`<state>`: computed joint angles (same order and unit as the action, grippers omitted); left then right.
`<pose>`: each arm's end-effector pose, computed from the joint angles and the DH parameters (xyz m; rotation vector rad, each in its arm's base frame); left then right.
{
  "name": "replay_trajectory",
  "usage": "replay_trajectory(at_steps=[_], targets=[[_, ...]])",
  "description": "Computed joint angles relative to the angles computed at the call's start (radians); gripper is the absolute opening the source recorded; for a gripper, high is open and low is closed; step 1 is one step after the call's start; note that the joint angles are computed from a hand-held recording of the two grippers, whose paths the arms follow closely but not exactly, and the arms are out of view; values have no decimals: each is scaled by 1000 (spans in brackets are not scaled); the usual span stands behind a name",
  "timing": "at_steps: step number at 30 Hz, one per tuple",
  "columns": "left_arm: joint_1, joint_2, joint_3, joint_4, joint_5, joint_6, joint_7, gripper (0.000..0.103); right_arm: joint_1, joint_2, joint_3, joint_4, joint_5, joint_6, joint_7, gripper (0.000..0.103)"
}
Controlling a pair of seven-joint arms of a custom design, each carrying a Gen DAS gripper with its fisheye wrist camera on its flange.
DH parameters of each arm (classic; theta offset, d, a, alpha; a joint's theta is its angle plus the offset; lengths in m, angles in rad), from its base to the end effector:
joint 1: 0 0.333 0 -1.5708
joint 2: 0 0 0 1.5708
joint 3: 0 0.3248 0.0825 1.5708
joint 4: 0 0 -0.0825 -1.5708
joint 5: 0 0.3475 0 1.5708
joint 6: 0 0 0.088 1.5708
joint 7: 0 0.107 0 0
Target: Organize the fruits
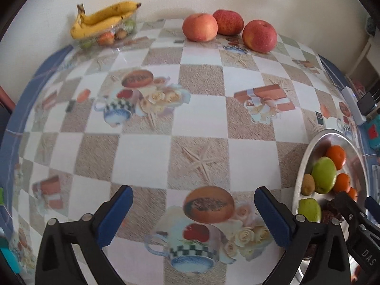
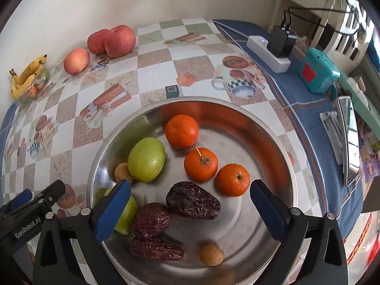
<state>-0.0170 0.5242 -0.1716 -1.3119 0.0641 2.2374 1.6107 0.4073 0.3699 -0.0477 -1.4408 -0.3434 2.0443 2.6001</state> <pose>0.7056 -0.1016 0.5011 -1.7875 2.2254 -0.4689 0.6248 0.2209 0.5235 -1.4240 2.5214 -0.5267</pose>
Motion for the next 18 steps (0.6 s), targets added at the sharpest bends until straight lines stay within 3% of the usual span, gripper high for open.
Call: replay_trajectory(at_steps=[4, 8, 13, 18], targets=[[-22, -27, 29, -60, 85, 105, -6, 103, 7, 11, 0, 13, -11, 0, -9, 101], [-34, -54, 54, -117, 158, 160, -43, 103, 19, 23, 1, 27, -22, -3, -28, 101], [-47, -88, 82, -160, 238, 159, -133, 103, 34, 28, -1, 28, -38, 9, -32, 101], [-27, -135, 74, -216, 269, 149, -121, 103, 48, 14, 1, 2, -50, 32, -13, 100]])
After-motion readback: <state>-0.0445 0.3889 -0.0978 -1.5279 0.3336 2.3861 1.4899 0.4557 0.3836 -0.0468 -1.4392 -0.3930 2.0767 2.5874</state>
